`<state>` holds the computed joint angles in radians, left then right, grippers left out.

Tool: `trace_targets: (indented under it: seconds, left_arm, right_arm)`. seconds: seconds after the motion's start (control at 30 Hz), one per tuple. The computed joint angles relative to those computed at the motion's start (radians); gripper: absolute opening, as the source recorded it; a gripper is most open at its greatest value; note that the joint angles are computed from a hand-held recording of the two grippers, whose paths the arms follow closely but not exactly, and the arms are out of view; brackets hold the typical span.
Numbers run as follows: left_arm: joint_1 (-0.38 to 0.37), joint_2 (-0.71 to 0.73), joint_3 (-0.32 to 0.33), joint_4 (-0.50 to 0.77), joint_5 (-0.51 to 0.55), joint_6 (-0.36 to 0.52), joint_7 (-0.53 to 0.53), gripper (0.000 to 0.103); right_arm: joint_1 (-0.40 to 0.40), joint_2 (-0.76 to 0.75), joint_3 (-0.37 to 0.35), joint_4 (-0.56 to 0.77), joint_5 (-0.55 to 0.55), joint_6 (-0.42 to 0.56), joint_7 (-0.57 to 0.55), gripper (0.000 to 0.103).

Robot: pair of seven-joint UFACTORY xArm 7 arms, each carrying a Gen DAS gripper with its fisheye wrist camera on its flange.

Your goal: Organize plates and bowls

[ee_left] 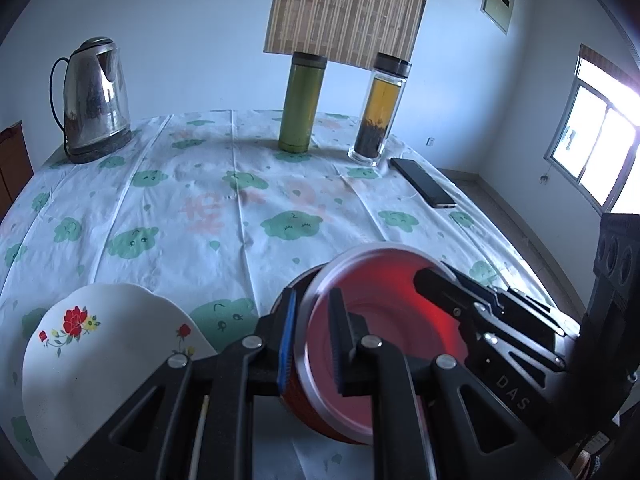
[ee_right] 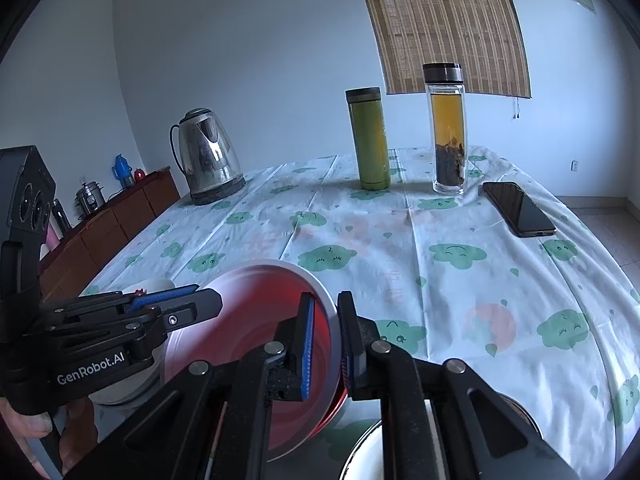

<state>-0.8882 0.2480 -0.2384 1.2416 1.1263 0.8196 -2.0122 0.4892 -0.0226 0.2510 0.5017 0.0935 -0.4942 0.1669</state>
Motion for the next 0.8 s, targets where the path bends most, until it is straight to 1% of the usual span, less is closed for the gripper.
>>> trace_targets:
  seconds: [0.13,0.4,0.73,0.8]
  left_arm:
    - [0.002,-0.006,-0.002,-0.006,-0.002,-0.001,-0.003,0.013]
    - [0.010,-0.001,0.001,-0.013,-0.019,-0.015,0.006,0.013]
    - [0.008,0.003,0.004,-0.014,-0.027,-0.013,0.013,0.013]
    - [0.008,0.004,0.005,-0.015,-0.027,-0.013,0.014,0.013]
  right_arm:
    - [0.006,0.003,0.008,0.007,0.033,0.017,-0.029,0.014]
    - [0.033,0.017,0.027,0.031,0.173,0.050,-0.144,0.014]
    - [0.055,0.024,0.025,0.043,0.241,0.073,-0.203,0.015]
    - [0.055,0.024,0.023,0.042,0.236,0.073,-0.199,0.015]
